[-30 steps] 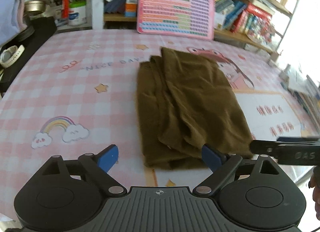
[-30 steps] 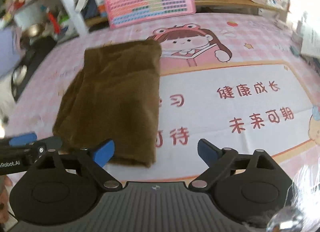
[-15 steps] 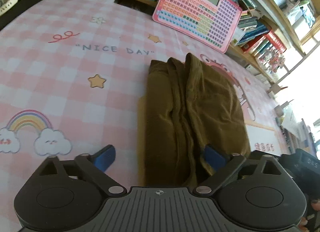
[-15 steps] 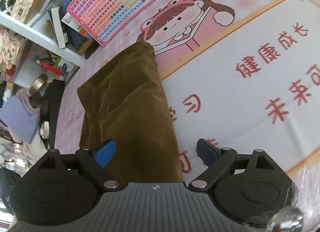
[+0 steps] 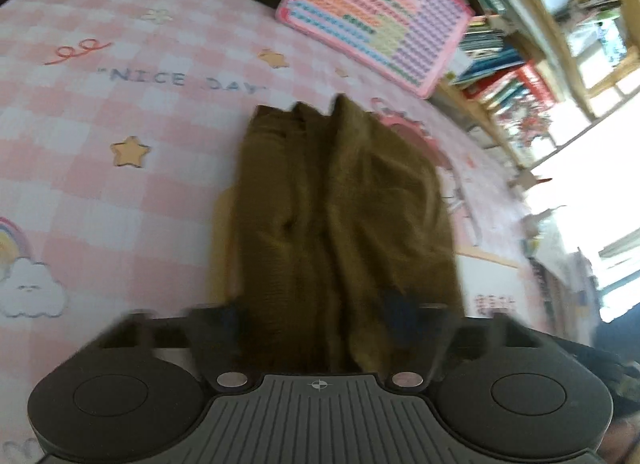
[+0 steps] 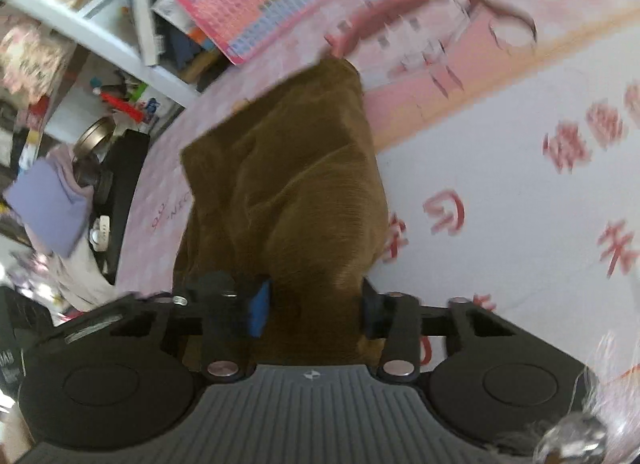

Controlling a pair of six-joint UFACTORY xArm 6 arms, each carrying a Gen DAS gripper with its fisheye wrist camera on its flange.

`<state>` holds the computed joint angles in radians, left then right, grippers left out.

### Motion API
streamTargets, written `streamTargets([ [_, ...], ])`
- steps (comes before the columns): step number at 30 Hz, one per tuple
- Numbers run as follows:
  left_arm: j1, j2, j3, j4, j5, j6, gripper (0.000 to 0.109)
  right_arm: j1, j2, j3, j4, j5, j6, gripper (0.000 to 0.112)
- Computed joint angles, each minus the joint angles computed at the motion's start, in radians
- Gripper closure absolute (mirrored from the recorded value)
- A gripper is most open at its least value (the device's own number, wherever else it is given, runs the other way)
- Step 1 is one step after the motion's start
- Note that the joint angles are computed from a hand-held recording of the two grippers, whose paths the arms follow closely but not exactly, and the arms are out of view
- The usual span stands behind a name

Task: Fold clothes

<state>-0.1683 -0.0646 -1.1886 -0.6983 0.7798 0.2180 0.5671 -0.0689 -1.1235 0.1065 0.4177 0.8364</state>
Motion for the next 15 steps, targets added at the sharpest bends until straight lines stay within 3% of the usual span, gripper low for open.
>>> streamTargets([
  [2, -0.007, -0.026, 0.012, -0.001, -0.009, 0.030, 0.076, 0.019, 0.000, -0.033, -0.152, 0.020, 0.006, 0.081],
  [6, -0.061, -0.091, 0.067, 0.091, -0.079, 0.096, 0.076, 0.061, 0.010, -0.107, -0.379, 0.131, -0.018, 0.083],
  [9, -0.063, -0.080, 0.063, 0.126, -0.058, 0.053, 0.074, 0.052, 0.014, -0.105, -0.298, 0.165, -0.046, 0.081],
  [15, -0.033, -0.049, 0.050, 0.047, -0.027, 0.020, 0.061, 0.016, 0.010, -0.056, -0.101, 0.131, -0.061, 0.062],
])
